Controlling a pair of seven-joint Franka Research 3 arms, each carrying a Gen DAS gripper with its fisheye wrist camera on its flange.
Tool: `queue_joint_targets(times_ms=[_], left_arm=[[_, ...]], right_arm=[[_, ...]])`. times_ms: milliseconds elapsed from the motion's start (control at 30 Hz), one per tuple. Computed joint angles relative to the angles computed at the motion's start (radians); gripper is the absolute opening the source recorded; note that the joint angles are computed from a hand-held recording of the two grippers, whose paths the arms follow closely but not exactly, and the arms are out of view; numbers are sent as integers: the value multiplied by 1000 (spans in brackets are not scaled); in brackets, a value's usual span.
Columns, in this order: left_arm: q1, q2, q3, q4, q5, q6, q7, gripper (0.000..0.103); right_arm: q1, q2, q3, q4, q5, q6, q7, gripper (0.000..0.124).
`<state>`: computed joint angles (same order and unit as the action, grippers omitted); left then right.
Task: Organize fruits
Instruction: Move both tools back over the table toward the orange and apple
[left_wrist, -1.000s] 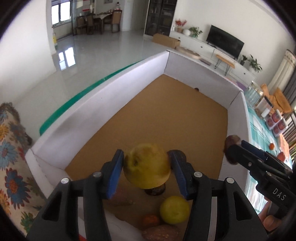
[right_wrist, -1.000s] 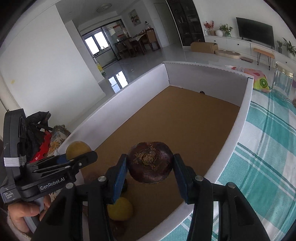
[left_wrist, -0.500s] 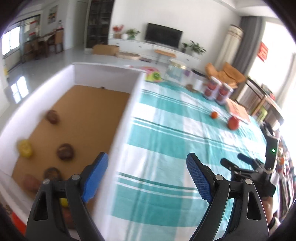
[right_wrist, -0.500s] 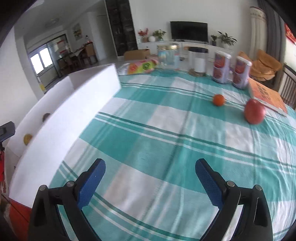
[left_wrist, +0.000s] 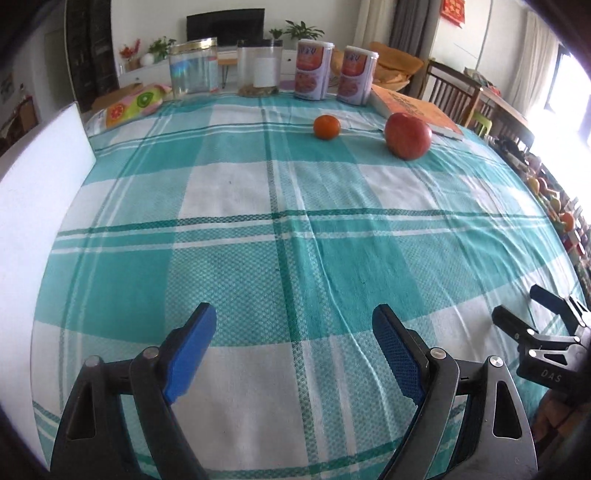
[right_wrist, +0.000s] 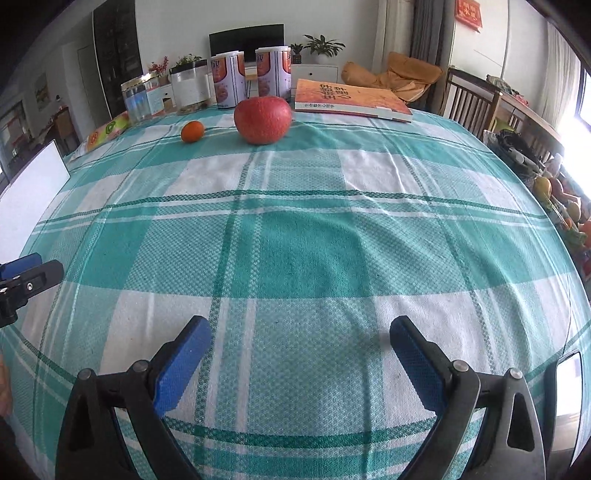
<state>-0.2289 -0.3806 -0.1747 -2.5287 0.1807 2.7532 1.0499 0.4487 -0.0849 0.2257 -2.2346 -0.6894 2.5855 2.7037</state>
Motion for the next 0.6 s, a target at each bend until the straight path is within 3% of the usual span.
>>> queue_joint_targets(times_ms=[100, 233, 600], left_arm=[[31, 36, -32, 26, 49, -13, -41, 88], [86, 43, -87, 12, 192, 25, -138, 92], [61, 58, -57, 26, 219, 11, -163, 97]], right_arm=[[0, -1, -1, -6, 6, 12, 9, 97], [-2, -1, -1, -9, 9, 21, 8, 97], [-16, -14, 1, -32, 24, 71, 8, 99]])
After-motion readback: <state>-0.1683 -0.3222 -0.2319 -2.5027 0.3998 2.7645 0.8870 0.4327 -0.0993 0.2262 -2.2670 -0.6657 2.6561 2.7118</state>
